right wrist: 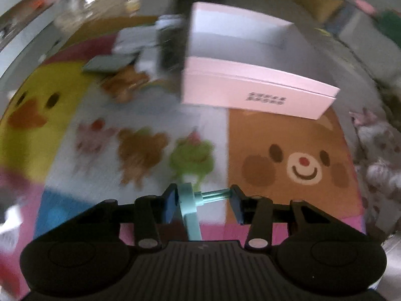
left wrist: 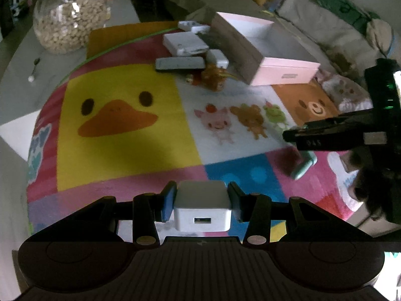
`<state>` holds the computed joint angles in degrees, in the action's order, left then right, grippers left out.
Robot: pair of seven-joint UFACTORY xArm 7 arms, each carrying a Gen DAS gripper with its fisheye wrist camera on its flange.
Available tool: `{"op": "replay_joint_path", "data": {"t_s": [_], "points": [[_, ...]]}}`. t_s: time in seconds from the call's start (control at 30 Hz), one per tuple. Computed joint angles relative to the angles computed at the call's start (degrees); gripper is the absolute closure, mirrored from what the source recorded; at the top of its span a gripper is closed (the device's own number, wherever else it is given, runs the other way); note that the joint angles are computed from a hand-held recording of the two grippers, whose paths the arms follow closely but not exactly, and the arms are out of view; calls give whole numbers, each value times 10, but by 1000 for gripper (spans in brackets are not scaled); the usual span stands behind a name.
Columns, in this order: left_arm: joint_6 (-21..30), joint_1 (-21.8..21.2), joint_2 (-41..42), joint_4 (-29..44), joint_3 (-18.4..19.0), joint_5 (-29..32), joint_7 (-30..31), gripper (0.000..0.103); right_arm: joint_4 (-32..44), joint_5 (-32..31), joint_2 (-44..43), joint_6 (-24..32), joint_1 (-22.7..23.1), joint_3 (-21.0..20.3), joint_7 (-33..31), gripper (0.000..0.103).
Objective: Organize rigid objects
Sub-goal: 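Drop the white charger into the pink box with left while right drops the teal piece in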
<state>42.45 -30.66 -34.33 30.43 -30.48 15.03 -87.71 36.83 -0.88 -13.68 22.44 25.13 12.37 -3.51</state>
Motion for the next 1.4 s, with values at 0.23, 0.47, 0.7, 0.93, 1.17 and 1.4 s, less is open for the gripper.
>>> {"op": "replay_joint_path", "data": {"t_s": [0.23, 0.47, 0.7, 0.93, 1.17, 1.4], "points": [[-14, 18, 63, 99, 2, 33, 48, 54, 2, 74, -137, 117, -4, -59, -80, 61], [-50, 114, 172, 265, -5, 217, 71, 54, 53, 91, -185, 139, -75, -108, -113, 61], [29, 133, 366, 464, 21, 451, -13, 55, 62, 113, -156, 93, -112, -124, -121, 61], [14, 97, 363, 421, 80, 442, -103, 55, 43, 130, -117, 83, -133, -128, -120, 61], [10, 39, 288, 268, 116, 275, -118, 55, 101, 191, -45, 84, -108, -129, -135, 61], [47, 19, 208, 174, 94, 164, -159, 55, 263, 378, 88, 14, -55, -111, -234, 60]]}}
